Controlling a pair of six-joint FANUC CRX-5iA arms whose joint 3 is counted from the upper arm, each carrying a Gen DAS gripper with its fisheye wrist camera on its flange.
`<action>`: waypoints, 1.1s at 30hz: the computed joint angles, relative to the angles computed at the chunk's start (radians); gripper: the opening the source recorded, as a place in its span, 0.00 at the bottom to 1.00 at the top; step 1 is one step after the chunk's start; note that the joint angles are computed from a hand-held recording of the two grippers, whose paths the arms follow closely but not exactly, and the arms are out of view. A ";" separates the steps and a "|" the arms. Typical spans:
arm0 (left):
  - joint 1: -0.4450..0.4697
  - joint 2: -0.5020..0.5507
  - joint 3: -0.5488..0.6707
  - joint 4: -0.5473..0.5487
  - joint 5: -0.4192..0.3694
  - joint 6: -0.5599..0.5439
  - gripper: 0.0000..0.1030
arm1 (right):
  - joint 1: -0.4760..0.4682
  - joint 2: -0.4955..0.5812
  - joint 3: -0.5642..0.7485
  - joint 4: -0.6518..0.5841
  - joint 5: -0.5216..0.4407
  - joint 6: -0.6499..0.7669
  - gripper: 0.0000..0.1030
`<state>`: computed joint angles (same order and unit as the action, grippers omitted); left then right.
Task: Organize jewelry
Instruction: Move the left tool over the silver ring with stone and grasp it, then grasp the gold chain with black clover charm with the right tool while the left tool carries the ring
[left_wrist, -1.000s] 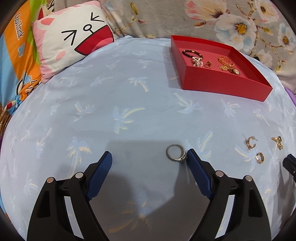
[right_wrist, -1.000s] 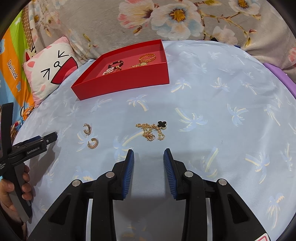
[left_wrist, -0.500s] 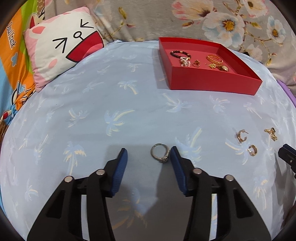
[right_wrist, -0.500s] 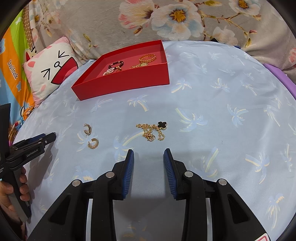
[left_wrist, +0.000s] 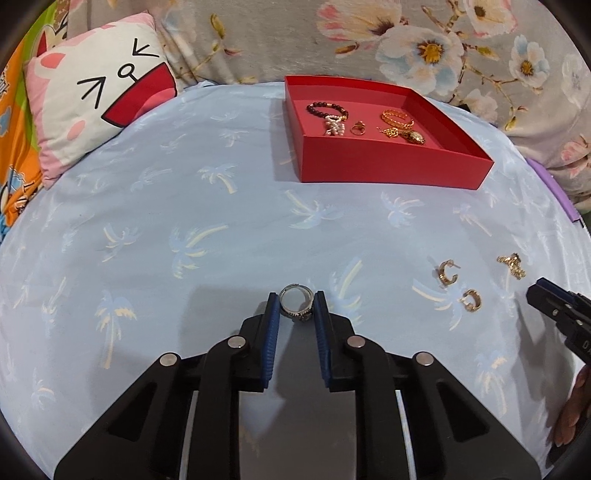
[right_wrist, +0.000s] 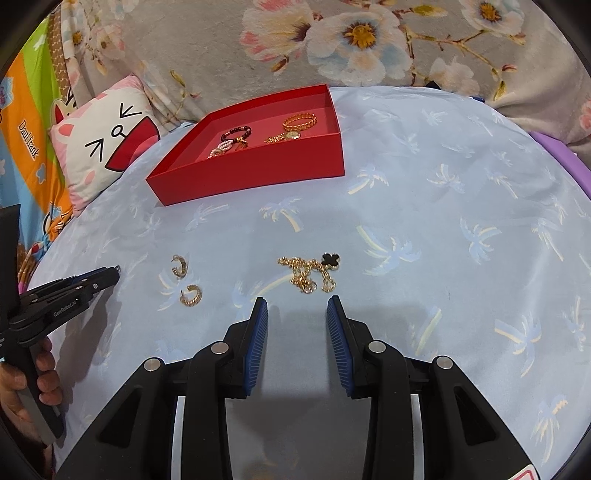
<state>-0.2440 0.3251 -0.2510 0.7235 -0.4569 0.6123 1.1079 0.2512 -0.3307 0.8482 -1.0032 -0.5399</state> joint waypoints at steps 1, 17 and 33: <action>-0.002 0.002 -0.002 0.015 0.002 -0.011 0.18 | -0.005 0.004 0.007 -0.002 -0.001 0.013 0.33; -0.010 0.003 -0.020 0.076 0.022 -0.064 0.18 | -0.079 0.014 0.022 -0.045 0.034 0.063 0.25; -0.011 0.003 -0.023 0.085 0.022 -0.069 0.18 | -0.085 0.000 0.003 -0.019 0.049 0.031 0.03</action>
